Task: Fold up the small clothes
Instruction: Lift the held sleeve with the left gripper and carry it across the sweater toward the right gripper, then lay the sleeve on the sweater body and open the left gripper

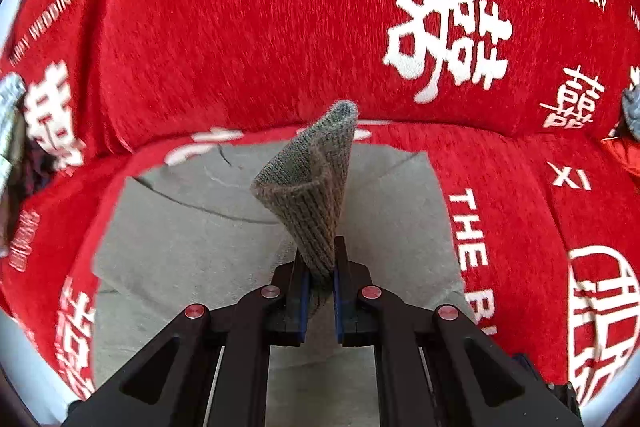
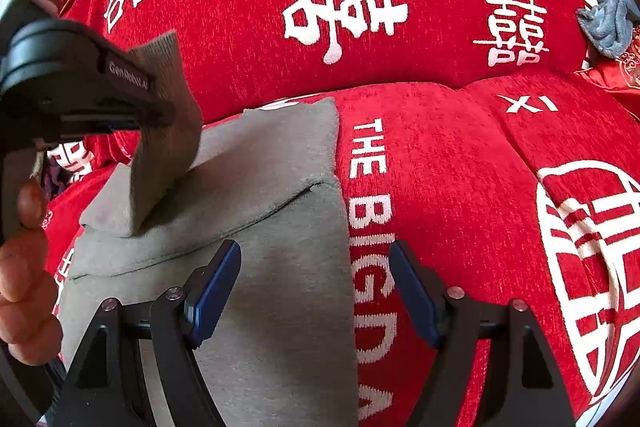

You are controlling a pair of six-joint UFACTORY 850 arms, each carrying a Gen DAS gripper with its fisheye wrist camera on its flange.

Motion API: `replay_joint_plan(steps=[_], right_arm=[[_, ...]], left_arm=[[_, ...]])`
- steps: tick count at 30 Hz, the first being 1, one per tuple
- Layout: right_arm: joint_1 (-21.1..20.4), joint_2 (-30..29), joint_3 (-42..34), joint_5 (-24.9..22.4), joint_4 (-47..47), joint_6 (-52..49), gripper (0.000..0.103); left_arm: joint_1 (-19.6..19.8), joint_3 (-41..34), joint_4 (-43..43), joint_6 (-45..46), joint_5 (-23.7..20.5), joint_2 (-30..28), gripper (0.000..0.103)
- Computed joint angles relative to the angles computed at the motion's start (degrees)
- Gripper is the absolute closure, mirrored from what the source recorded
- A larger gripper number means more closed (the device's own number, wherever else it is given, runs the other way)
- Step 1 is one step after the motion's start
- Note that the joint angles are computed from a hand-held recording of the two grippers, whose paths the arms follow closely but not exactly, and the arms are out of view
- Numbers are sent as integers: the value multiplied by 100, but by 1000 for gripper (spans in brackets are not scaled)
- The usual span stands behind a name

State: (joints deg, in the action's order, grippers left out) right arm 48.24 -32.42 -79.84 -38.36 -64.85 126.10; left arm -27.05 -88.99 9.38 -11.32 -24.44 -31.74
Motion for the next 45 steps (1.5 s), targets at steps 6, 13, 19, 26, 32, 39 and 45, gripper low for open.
replay_joint_plan(steps=[6,13,19,26,32,39,45], right_arm=[[37,-65,-82,-78,2,-39,24],[87,-194,-155,-19,-1,-80,24],[133,-229,-70,112,-61,55,24],[152,-268,-80,94,-123,-59,24],[172,-298,-98,51,-196,-57,24],[173,-265,-87,34,-131,-86,24],[48,104,297,310,-844,912,24]], left_arm=[[167,-84,-1729,1655,-78,-115,92],[261,-462,-3061,2723,-602,-506,92],[300,-696,-3563,3049,-852,-794,92],[310,-878,-3598,3073,-1118,-1076,92],[350,-885,-4054,3721,-1255,-1138,39],[361,-727,-4388,4250,-1217,-989,22],[778,-608,-5516,5344,-1575,-730,22]])
